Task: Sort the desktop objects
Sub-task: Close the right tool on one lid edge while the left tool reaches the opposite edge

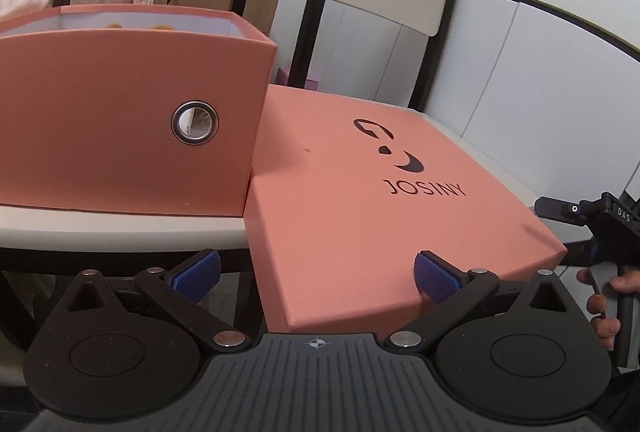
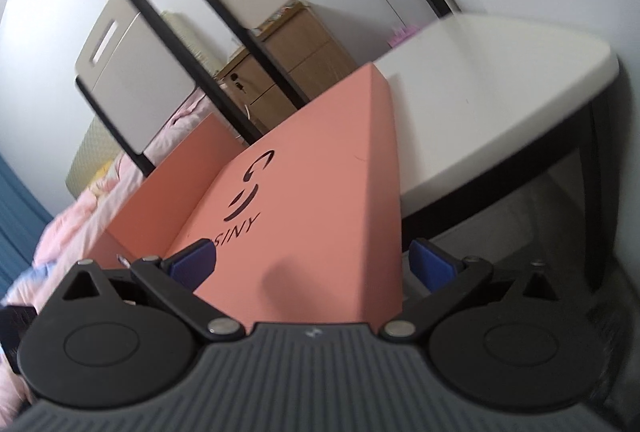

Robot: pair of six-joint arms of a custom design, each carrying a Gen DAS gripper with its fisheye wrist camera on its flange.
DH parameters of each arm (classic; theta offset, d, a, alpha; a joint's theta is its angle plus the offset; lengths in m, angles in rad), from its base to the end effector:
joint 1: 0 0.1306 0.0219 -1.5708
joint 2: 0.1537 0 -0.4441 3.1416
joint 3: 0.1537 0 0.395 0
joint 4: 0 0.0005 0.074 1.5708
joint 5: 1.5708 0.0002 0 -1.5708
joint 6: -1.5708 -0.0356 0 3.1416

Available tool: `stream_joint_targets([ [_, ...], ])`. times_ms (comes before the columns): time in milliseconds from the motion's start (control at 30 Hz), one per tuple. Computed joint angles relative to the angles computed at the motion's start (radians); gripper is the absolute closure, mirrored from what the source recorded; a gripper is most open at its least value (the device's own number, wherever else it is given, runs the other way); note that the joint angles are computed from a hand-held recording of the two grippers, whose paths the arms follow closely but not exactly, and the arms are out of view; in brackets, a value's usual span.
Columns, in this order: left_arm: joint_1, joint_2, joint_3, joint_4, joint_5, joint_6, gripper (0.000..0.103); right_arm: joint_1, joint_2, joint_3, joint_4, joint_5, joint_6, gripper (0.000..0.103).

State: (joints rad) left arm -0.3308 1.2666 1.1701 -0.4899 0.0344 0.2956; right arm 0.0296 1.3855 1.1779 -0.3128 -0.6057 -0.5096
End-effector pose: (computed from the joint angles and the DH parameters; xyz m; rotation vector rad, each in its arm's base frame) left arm 0.4152 -0.1444 0.4708 0.0586 2.1831 -0.3965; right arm 0.4831 0.0341 0.4415 0.1296 2.1266 0.9550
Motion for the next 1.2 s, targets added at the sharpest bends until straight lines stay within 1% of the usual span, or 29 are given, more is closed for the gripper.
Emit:
stream_joint_targets([
  [133,0.011,0.013,0.011,-0.005,0.022,0.004,0.0,-0.006,0.023,0.009,-0.003,-0.022,-0.051,0.0],
  [233,0.025,0.023,0.015,-0.006,0.062,0.025,0.0,-0.007,0.039,0.016,-0.003,-0.043,-0.076,0.0],
  [333,0.042,0.036,0.014,0.011,0.115,0.041,0.0,-0.004,0.055,0.018,-0.002,-0.064,-0.093,0.0],
  [433,0.064,0.055,0.014,0.03,0.205,0.083,0.0,-0.003,0.069,0.016,0.013,-0.088,-0.117,0.0],
  [500,0.072,0.063,0.014,0.043,0.237,0.118,0.0,-0.002,0.073,0.016,0.022,-0.087,-0.124,0.001],
  [533,0.076,0.067,0.013,0.05,0.249,0.131,0.0,-0.003,0.074,0.015,0.031,-0.089,-0.131,0.004],
  [567,0.081,0.07,0.012,0.058,0.264,0.144,0.0,-0.004,0.074,0.015,0.035,-0.092,-0.137,0.013],
  [600,0.086,0.071,0.009,0.069,0.28,0.16,0.0,-0.005,0.074,0.014,0.04,-0.094,-0.142,0.017],
  [633,0.09,0.072,0.006,0.078,0.289,0.175,0.0,-0.005,0.074,0.014,0.043,-0.096,-0.146,0.025],
  [667,0.093,0.072,0.005,0.083,0.298,0.186,0.0,-0.004,0.071,0.017,0.038,-0.087,-0.141,0.027],
  [767,0.095,0.06,-0.006,0.104,0.305,0.182,0.0,-0.007,0.059,0.013,0.048,-0.091,-0.146,0.03],
  [933,0.089,0.014,-0.03,0.155,0.303,0.152,0.0,-0.007,0.01,-0.001,0.085,-0.093,-0.125,0.03],
  [1100,0.114,-0.023,-0.049,0.229,0.386,0.208,0.0,-0.012,-0.044,-0.021,0.148,-0.081,-0.138,0.03],
  [1200,0.121,-0.032,-0.043,0.225,0.411,0.218,0.0,-0.012,-0.06,-0.023,0.161,-0.072,-0.161,0.03],
])
